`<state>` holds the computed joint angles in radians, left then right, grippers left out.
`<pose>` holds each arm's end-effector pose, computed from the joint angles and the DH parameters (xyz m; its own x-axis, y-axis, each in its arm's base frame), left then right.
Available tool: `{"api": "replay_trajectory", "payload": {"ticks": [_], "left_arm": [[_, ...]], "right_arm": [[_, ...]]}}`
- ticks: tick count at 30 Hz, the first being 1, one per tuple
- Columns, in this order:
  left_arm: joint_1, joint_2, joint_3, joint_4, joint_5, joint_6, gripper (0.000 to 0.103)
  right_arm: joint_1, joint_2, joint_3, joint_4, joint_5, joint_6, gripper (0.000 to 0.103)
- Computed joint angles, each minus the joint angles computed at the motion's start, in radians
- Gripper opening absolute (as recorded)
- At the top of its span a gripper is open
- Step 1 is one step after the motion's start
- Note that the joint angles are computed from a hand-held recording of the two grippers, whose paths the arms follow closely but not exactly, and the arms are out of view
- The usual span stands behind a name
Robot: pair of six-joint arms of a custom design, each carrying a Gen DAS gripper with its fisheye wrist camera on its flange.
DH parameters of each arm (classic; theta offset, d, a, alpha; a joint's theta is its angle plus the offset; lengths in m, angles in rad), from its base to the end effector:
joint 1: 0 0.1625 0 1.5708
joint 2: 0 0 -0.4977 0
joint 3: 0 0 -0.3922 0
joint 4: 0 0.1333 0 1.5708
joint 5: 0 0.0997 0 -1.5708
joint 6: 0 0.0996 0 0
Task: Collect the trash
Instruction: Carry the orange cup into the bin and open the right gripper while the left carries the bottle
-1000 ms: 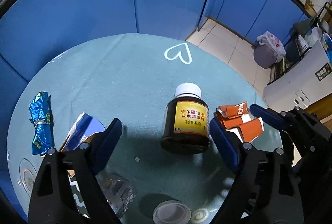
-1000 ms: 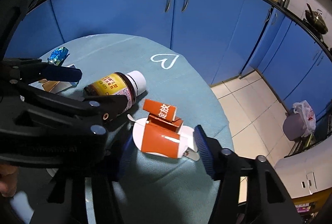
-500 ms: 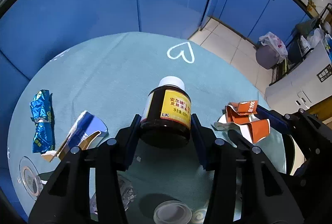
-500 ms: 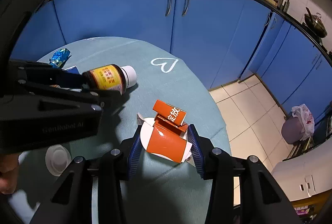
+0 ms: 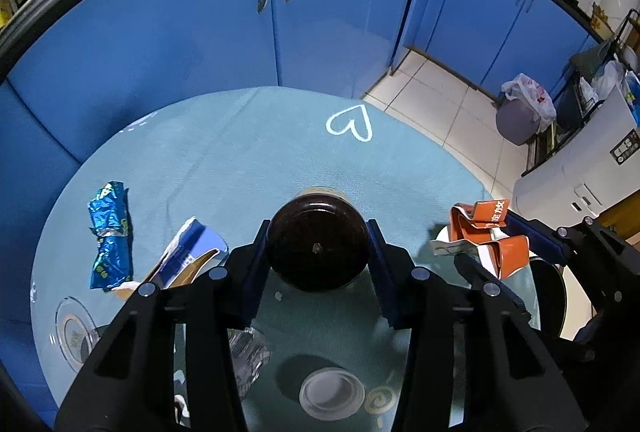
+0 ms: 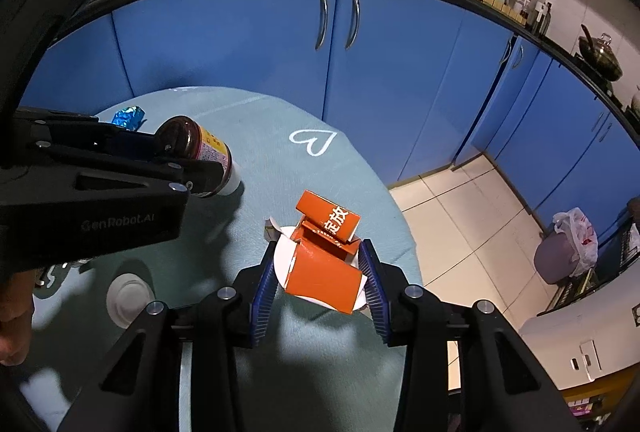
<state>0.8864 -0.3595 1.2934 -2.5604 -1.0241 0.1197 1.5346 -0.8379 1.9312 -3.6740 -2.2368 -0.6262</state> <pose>-0.3645 -0.7395 -0.0571 -0.5999 0.6063 -0.5220 0.7079 0.7062 0.0067 0.0488 -0.6347 0.2268 -0.6326 0.1351 0.7626 -0.4338 0.7538 -0.4935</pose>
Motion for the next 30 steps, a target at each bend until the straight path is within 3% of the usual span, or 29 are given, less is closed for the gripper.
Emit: {"api": "replay_trajectory", "payload": {"ticks": [30], "left_arm": [[-0.151,-0.158,0.264,-0.214,0.012,0.026,0.047]], "right_arm": [[0.102,-0.164,0.254,-0.332,-0.103,-0.065,0.039]]}}
